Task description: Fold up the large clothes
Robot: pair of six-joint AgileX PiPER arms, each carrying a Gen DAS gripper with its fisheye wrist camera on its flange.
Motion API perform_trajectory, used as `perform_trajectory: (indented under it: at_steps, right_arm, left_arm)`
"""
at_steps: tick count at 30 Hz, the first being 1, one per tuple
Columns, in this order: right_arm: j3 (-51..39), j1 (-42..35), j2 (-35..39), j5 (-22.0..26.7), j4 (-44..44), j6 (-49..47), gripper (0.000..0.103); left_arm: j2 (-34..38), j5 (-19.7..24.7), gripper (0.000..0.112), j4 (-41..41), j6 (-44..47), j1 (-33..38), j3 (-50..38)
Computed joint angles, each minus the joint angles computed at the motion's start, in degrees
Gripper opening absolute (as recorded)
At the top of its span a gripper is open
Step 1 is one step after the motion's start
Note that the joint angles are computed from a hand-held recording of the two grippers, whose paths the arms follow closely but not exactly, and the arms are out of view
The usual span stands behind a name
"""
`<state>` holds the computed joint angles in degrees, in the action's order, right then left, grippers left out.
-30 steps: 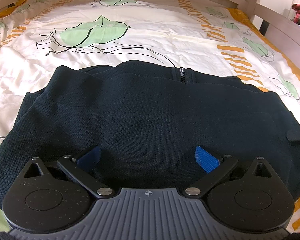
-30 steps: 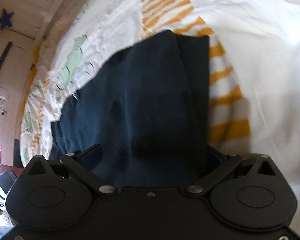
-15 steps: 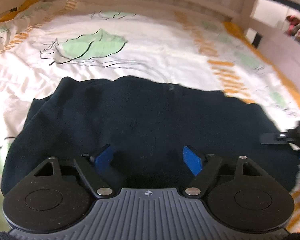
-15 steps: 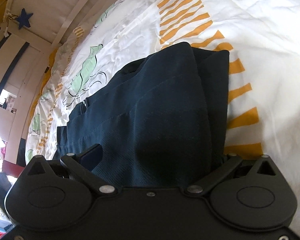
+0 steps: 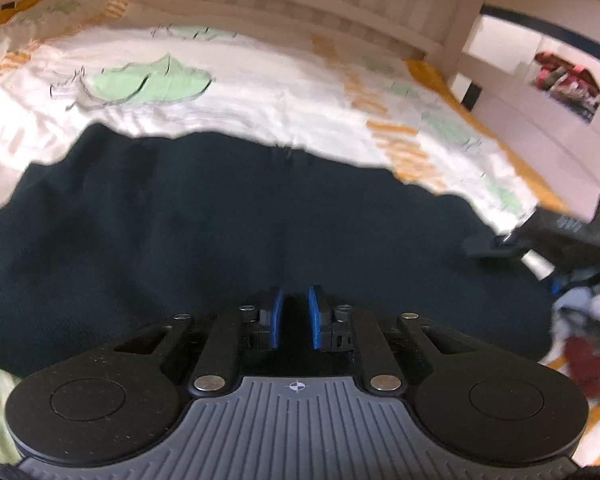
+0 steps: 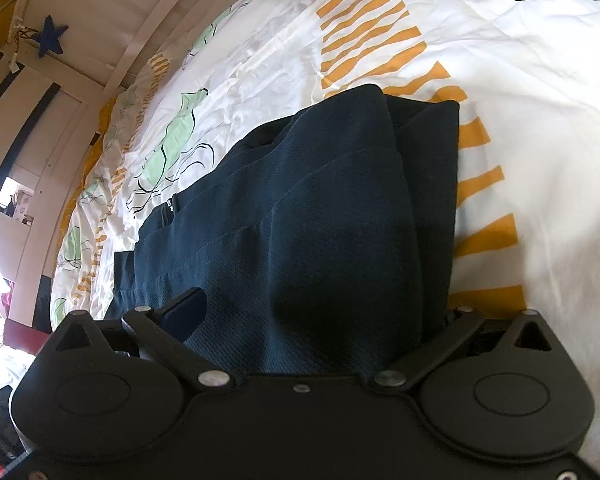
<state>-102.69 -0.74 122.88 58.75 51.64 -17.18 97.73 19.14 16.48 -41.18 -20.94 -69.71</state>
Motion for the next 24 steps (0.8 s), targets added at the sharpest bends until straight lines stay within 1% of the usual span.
perform_trajectory:
  at_steps: [2,3,4,5,6,7,9,11,15,17,19,20,24]
  right_arm:
    - [-0.02,-0.11,0.02,0.16,0.22,-0.01,0.103]
    - [-0.17,-0.14,0.03,0.31,0.05,0.19,0.102]
    - [-0.41,-0.13,0.0,0.43,-0.53,0.68,0.1]
    - [-0.59,0.0,-0.19,0.39,-1.49,1.31,0.094]
    - [-0.65,0.15,-0.56,0.21,-2.78,2.15,0.08]
    - [-0.46,0.09,-0.92,0.1,-3.32,2.37,0.071]
    - [0.39,-1.28,-0.91,1.68,0.97,0.88,0.034]
    - [1.35,-1.6,-1.94,1.57,2.77,0.64,0.032]
    - [1.41,-0.64,-5.0,1.41,2.16,0.78,0.031]
    - [-0.42,-0.2,-5.49,2.45,2.08,2.15,0.03]
    - [-3.05,0.25,-5.49,3.81,1.25,4.07,0.03]
    - [-4.64,0.6,-5.26,4.55,0.54,5.33,0.03]
    - [-12.48,2.33,-3.39,8.26,-2.4,10.47,0.03]
  left_arm:
    - [0.44,-0.75,0.015,7.81,-6.13,-1.05,0.75]
    - [0.41,-0.18,0.015,11.54,-9.2,-1.8,0.83]
    - [0.46,0.45,0.015,13.52,-11.08,-2.32,0.67]
    - [0.42,0.67,0.015,14.19,-11.94,-2.47,0.68]
    - [0.28,0.37,0.015,14.1,-12.18,-2.34,0.94]
    - [0.21,-0.13,0.015,13.78,-12.34,-2.17,1.22]
    - [-0.03,-0.87,0.015,13.29,-12.37,-1.87,1.77]
    - [-0.03,-0.95,0.015,13.61,-12.95,-1.91,1.79]
    - [-0.11,-1.0,0.015,12.9,-12.56,-1.72,1.72]
    - [-0.57,-0.85,0.015,12.5,-11.98,-1.68,1.79]
    - [-1.81,-0.31,0.015,14.05,-14.03,-2.12,2.37]
    - [-2.75,0.02,0.015,16.14,-16.13,-2.59,3.03]
    - [-7.19,0.41,0.015,29.88,-27.88,-5.74,7.95]
